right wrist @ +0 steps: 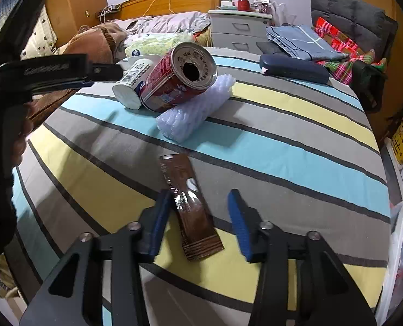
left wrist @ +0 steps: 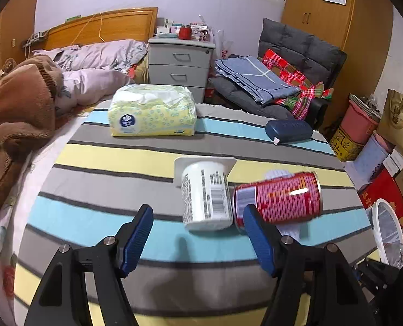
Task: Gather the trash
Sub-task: 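Close the right tool on the brown wrapper while the left tool grips the white yogurt cup, then carry the wrapper and yogurt cup with both tools over the white bin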
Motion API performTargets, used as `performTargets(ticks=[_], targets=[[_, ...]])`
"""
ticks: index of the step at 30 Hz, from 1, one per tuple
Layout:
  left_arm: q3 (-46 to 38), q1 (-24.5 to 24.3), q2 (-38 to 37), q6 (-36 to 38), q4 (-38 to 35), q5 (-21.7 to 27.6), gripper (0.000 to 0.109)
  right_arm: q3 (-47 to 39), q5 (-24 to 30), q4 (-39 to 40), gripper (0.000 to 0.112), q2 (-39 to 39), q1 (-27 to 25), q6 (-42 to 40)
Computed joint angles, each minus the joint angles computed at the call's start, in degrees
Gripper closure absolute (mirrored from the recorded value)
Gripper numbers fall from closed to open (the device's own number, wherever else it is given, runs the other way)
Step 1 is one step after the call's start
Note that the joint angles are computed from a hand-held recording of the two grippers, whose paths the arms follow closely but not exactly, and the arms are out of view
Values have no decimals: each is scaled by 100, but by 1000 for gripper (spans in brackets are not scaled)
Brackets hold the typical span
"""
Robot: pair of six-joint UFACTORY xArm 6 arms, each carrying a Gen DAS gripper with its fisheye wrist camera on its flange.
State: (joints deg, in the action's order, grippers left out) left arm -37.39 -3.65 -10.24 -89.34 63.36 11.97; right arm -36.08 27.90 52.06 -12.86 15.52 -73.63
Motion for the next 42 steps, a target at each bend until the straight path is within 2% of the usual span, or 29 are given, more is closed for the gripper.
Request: performTargets(ticks=[4, 6, 8, 15, 18, 28, 32, 34, 42], targets=[[-244, 72, 322, 201, -82, -102, 40, -36, -119, -54, 77, 60, 63, 28], [-359, 126, 470, 140, -27, -164, 40, -86, -196, -56, 86, 128, 92, 54], [-457, 171, 619, 177, -88, -243, 40, -148, -216, -47, 91, 195, 88, 92], [-706, 247, 897, 294, -101, -261, 40, -280, -14, 89, 92, 296, -7, 108], [-787, 281, 1042, 591, -420, -264, 40, -276, -5, 118, 92, 294, -9, 113], [-888, 300, 1286, 712, -633, -196, 40, -307, 23, 143, 92, 321, -30, 121], [-878, 291, 1293, 666, -602, -173, 50, -316, 26, 148, 92, 329, -35, 115], [-859, 284, 1276, 737, -673, -136, 60, -326, 21, 161, 92, 343, -38, 108], [-649, 208, 966, 431, -390, 54, 61, -355, 90, 242, 92, 358, -89, 51]])
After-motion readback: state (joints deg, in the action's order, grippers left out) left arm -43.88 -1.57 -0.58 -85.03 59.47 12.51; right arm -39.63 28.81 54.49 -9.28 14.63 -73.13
